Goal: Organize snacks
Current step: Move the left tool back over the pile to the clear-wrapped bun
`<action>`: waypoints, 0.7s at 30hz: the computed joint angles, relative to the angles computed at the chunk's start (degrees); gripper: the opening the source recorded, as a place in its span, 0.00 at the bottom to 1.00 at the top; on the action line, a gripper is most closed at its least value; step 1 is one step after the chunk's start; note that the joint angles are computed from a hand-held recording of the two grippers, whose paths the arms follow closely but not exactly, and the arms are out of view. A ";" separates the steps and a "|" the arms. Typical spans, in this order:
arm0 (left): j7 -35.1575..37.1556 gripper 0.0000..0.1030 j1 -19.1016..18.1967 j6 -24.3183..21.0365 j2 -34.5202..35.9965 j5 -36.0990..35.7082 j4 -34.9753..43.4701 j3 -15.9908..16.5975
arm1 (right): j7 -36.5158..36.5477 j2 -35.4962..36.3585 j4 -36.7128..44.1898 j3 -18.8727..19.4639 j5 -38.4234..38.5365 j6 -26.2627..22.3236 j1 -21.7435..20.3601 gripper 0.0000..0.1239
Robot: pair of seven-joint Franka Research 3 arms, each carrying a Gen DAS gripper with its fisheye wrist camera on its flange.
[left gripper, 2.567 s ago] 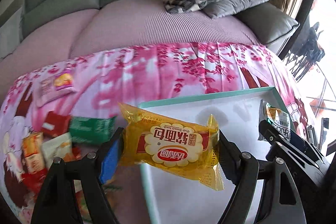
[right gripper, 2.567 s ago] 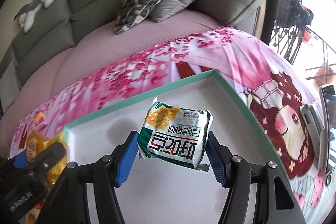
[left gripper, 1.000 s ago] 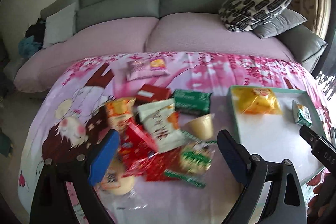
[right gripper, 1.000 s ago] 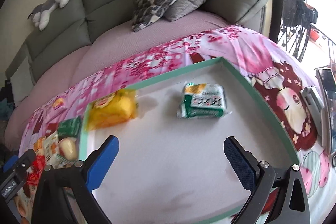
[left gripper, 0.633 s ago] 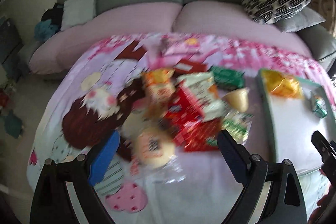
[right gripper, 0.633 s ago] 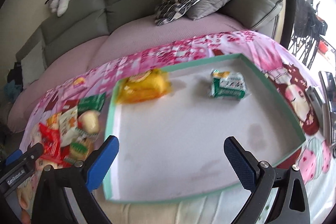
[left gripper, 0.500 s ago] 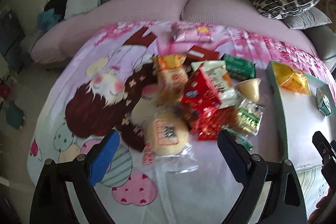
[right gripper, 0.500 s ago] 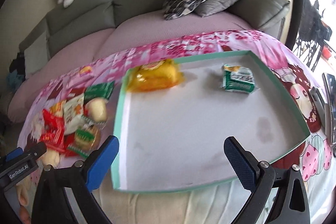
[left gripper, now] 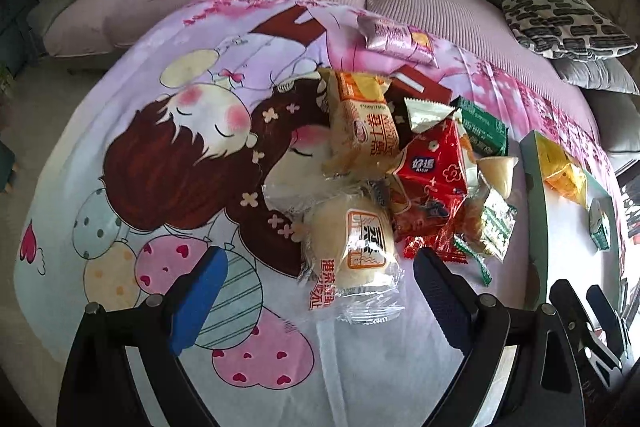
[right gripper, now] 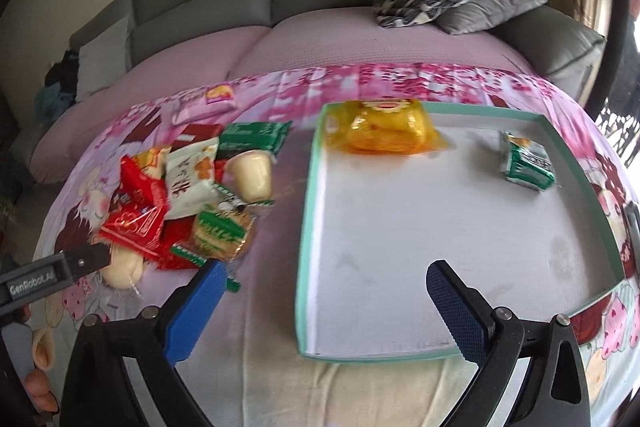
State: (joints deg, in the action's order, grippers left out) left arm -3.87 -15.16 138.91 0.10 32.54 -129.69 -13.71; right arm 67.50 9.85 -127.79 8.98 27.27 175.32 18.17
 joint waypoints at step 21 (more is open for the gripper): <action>6.96 0.54 -0.32 2.34 5.11 -4.02 3.40 1.41 | -2.07 0.46 1.05 0.46 4.33 -2.91 -0.31 0.82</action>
State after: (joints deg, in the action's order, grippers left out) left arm 3.09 -15.48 141.25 5.20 28.52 -126.29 -12.30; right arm 65.42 10.31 -126.74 9.44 31.60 172.41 17.85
